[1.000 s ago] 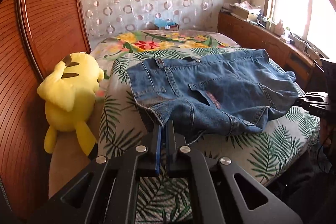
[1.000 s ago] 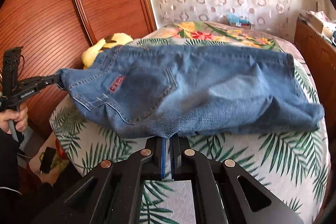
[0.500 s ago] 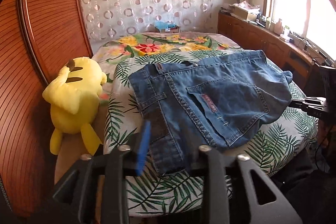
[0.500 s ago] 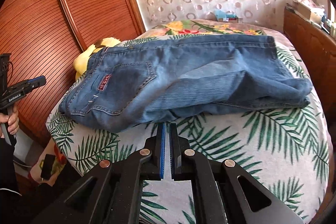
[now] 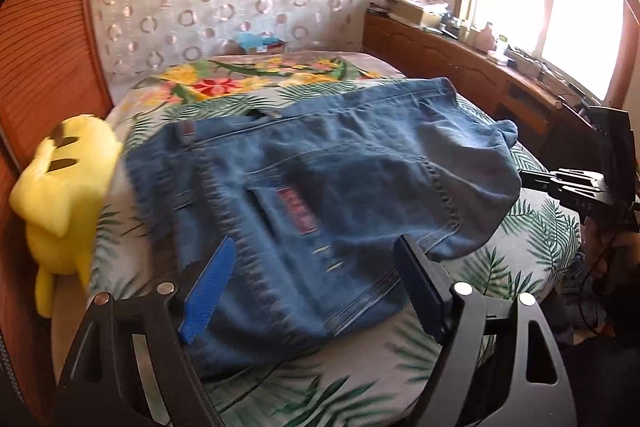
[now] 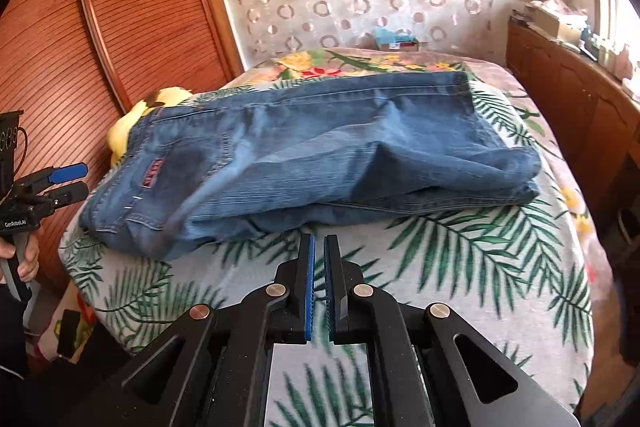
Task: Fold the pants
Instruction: 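Open both grippers and release the folded jeans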
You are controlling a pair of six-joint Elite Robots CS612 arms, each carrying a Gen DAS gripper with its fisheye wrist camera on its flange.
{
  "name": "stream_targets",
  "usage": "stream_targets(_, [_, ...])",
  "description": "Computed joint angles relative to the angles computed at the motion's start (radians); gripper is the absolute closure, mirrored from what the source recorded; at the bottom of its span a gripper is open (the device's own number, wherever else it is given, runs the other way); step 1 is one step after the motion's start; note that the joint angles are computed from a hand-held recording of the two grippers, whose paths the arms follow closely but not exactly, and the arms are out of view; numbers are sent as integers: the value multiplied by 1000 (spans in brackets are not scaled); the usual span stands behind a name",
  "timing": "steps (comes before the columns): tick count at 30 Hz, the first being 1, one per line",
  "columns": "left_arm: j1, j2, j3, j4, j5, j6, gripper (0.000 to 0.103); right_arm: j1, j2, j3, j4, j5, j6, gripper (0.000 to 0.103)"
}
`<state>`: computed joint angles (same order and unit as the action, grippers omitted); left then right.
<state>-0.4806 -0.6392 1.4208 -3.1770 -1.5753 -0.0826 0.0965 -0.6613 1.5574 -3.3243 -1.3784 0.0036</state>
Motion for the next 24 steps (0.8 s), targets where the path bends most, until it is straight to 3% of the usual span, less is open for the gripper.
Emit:
stream_targets(4, [-11,36,-55,31,-1,-4,21,-4,3,-1,-5,-16,16,97])
stream_targets(11, [-21,79,-123,101,-6,3,21,-12,6,0,-17,-69,50,72])
stream_targets(15, [-25,93,-141,135,3,-2,21,-13,7,0,-18,-105,52,71])
stream_targets(24, [-41,99,-131,105,74,43,20,-21,2,2,-17,-133,77,70])
